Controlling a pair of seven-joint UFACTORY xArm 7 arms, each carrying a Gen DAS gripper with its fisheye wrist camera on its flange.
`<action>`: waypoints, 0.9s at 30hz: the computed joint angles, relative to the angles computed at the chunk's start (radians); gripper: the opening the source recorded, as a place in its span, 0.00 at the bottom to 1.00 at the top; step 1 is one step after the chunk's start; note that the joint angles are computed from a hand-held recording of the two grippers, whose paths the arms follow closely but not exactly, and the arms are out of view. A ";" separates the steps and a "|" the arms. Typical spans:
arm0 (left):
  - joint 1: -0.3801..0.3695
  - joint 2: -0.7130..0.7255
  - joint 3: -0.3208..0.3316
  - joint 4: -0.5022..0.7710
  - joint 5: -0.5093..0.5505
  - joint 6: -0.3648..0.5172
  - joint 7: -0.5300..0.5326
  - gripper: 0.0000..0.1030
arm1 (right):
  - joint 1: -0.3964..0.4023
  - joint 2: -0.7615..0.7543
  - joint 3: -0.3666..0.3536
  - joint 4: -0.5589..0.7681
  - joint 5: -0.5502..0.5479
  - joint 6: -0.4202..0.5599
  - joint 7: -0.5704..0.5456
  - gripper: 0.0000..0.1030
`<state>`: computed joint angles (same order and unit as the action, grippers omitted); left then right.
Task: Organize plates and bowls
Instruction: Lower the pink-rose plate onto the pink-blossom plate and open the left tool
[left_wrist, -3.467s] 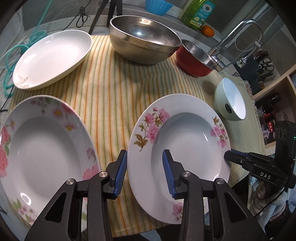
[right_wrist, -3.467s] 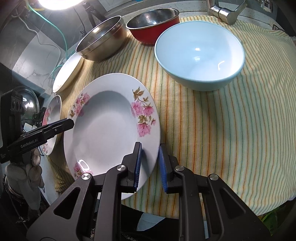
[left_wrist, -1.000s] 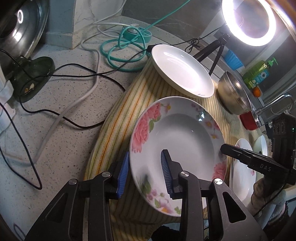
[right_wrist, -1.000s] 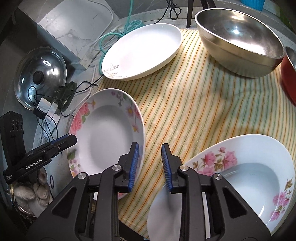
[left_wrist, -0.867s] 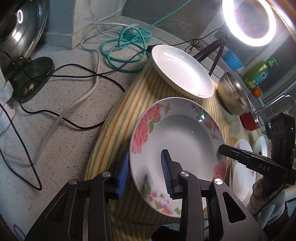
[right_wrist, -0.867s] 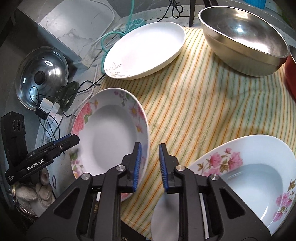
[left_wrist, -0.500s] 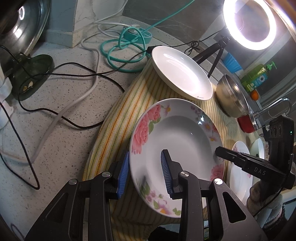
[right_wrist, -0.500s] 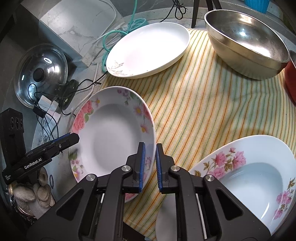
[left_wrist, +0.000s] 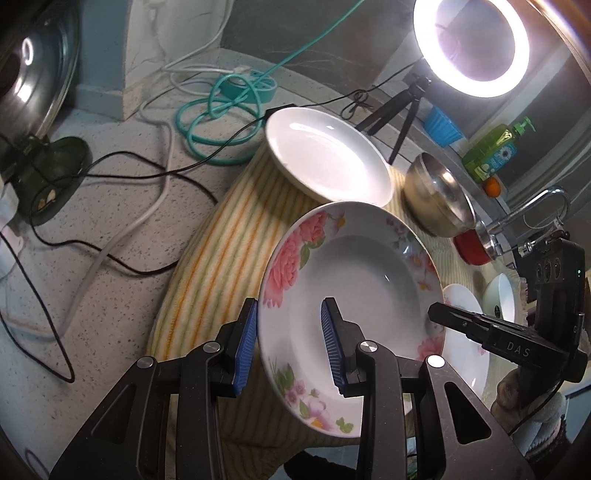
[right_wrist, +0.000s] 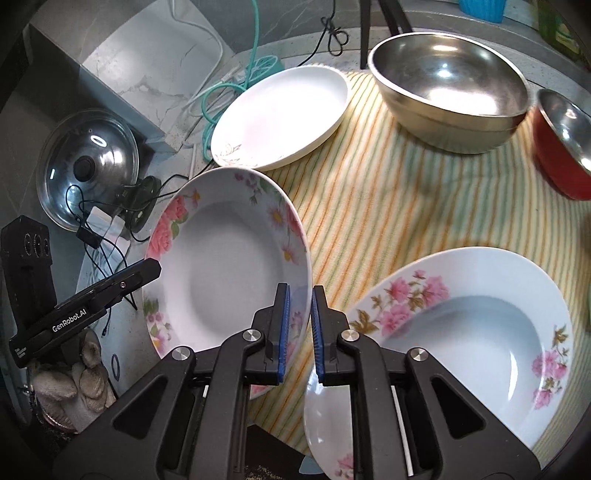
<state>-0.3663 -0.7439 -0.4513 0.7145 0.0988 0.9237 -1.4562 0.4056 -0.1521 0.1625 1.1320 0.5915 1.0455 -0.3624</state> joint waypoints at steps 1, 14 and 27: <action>0.002 0.011 0.000 0.009 0.005 -0.008 0.007 0.31 | -0.004 -0.010 -0.005 -0.005 0.000 0.003 0.001 0.11; -0.012 0.257 -0.013 0.165 0.072 -0.155 0.075 0.31 | -0.102 -0.119 -0.089 -0.076 -0.046 0.052 0.012 0.11; -0.105 0.480 0.029 0.300 0.120 -0.227 0.127 0.31 | -0.196 -0.171 -0.146 -0.133 -0.112 0.088 0.018 0.11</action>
